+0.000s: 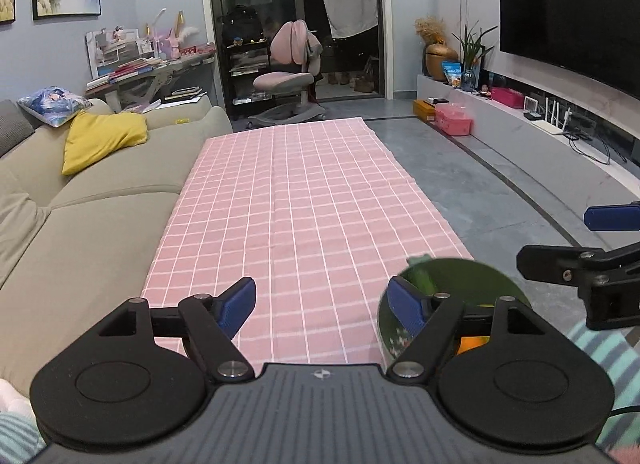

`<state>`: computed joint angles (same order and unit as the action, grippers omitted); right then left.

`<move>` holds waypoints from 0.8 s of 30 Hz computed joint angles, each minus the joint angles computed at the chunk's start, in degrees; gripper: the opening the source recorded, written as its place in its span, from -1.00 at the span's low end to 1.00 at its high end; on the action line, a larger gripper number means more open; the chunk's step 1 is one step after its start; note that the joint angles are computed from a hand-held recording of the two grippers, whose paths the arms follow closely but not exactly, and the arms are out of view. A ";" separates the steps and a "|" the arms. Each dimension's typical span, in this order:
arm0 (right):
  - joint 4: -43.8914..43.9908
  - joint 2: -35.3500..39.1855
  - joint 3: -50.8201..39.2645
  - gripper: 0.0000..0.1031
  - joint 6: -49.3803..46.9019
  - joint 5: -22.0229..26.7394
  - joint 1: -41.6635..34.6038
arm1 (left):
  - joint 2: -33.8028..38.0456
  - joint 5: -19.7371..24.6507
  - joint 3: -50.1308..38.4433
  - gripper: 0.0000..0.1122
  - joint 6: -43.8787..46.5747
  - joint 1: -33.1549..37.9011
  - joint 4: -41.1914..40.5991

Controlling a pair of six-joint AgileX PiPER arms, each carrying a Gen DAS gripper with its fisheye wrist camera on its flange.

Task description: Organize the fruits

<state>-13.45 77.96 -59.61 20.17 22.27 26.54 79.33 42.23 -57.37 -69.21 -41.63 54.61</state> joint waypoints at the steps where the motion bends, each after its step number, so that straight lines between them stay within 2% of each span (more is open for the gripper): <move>1: -3.81 -1.19 1.56 0.91 4.25 -0.14 1.43 | -0.28 1.14 0.31 0.57 -0.65 -1.06 0.10; 5: -17.89 -4.39 6.84 0.91 19.64 0.83 6.33 | -2.54 3.70 2.30 0.57 -3.98 -3.41 -0.65; 12: -23.92 -4.52 11.72 0.91 29.69 3.37 10.60 | -2.81 4.67 4.08 0.57 -3.24 -2.90 -6.86; 17: -25.88 -1.91 12.30 0.91 33.07 2.51 10.54 | -1.60 3.38 5.14 0.57 0.77 -0.68 -11.92; 24: -20.66 1.72 10.99 0.91 27.26 1.85 9.35 | -0.39 2.05 5.81 0.57 4.15 1.12 -17.54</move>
<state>-34.11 79.69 -48.62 47.43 24.13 35.89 78.94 44.28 -51.56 -65.06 -40.50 37.06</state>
